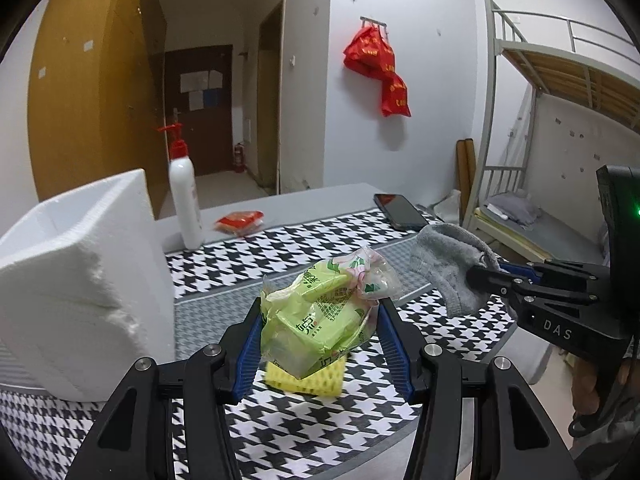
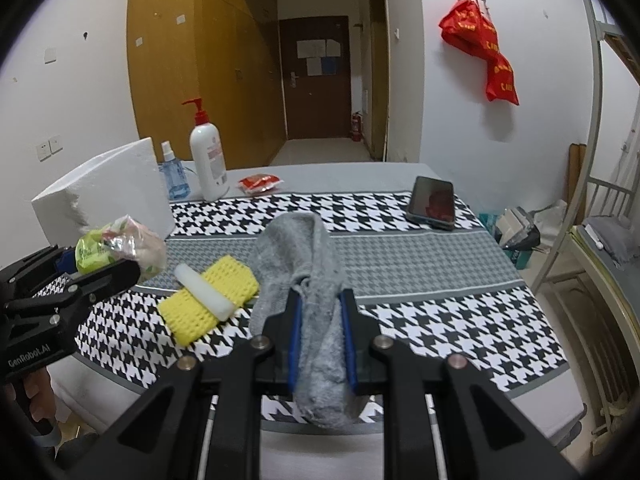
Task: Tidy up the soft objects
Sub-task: 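Lift the green pack with the left tool while the right tool holds the sock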
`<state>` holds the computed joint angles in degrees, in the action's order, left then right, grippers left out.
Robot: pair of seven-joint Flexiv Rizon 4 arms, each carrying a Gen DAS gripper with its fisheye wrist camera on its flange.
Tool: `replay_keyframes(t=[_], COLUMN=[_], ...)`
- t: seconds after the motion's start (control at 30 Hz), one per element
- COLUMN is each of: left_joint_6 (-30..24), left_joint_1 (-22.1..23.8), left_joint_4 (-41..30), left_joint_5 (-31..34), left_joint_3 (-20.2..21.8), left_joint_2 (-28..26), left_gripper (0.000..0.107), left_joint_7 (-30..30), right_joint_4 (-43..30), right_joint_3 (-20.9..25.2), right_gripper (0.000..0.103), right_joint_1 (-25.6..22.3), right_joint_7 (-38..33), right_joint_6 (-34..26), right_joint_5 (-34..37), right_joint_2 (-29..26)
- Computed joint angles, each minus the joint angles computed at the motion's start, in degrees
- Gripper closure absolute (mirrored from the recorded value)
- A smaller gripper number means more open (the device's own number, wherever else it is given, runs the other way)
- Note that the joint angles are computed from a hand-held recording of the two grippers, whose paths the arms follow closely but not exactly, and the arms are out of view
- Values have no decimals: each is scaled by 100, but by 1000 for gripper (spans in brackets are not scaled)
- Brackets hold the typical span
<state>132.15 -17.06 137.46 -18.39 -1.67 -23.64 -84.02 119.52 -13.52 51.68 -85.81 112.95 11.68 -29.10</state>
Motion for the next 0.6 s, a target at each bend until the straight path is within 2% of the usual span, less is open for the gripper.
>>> replay_keyframes(t=[0.6], left_joint_6=[720], left_joint_1=[155], left_joint_4=[566], left_joint_5=[-260], left_joint_3=[133], left_joint_2=[294], left_gripper=[52], left_joint_7=[-89], right_joint_4=[-247], right_joint_3=[150], right_gripper=[81], right_joint_1=[282], right_joint_7=[-303], right_joint_6=[127], right_joint_5=[87], right_joint_2=[24])
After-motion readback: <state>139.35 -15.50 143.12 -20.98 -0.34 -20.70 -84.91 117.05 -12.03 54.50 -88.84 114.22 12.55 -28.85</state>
